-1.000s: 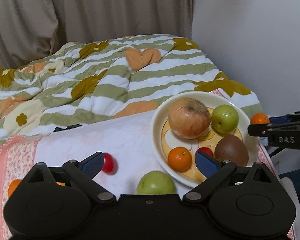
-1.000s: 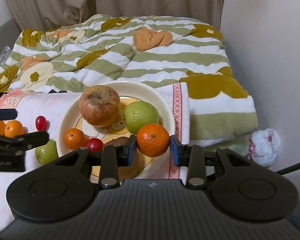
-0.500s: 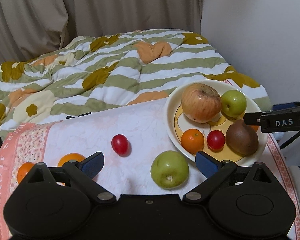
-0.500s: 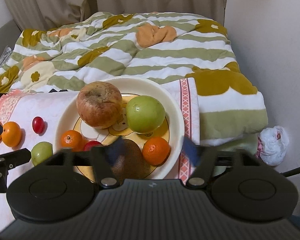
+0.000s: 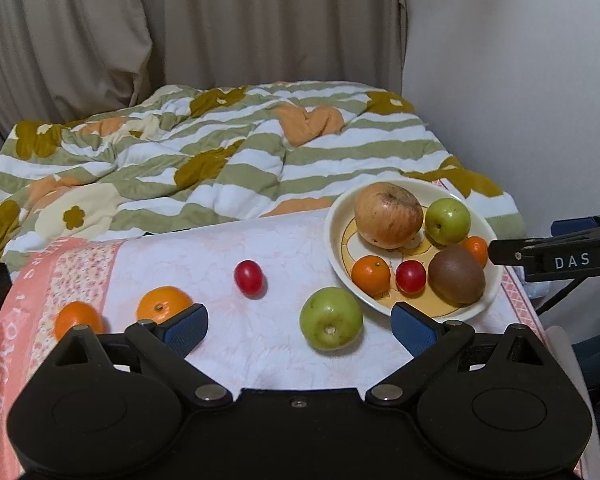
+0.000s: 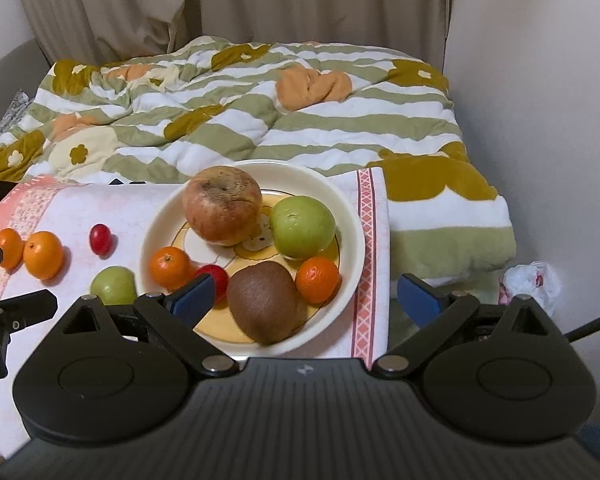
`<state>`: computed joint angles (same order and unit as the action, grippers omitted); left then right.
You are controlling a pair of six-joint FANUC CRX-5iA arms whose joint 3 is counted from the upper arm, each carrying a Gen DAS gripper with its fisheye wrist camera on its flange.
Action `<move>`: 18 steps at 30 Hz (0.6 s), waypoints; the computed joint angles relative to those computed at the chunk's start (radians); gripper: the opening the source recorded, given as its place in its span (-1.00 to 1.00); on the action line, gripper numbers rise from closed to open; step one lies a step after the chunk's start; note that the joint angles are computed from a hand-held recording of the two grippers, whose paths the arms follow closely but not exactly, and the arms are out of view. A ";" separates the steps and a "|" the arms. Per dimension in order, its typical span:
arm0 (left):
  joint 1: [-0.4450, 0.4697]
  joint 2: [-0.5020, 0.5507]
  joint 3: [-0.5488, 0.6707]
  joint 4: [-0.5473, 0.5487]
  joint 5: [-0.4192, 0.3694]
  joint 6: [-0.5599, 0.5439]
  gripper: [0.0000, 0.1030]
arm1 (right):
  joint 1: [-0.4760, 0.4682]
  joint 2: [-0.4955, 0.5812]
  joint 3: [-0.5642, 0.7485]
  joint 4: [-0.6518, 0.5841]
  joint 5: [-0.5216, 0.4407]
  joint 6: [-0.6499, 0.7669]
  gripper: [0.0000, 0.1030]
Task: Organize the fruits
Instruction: 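Pull both open tools back toward the remaining fruit on the cloth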
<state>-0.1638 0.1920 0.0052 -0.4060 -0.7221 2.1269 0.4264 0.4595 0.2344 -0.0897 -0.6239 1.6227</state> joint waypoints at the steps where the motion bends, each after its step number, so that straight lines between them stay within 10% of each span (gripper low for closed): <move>1: -0.004 -0.014 -0.009 -0.012 -0.002 0.017 0.94 | 0.001 -0.013 -0.010 -0.006 0.001 0.006 1.00; 18: 0.014 -0.280 -0.173 -0.186 -0.094 0.214 0.94 | 0.062 -0.195 -0.124 -0.086 0.009 0.043 1.00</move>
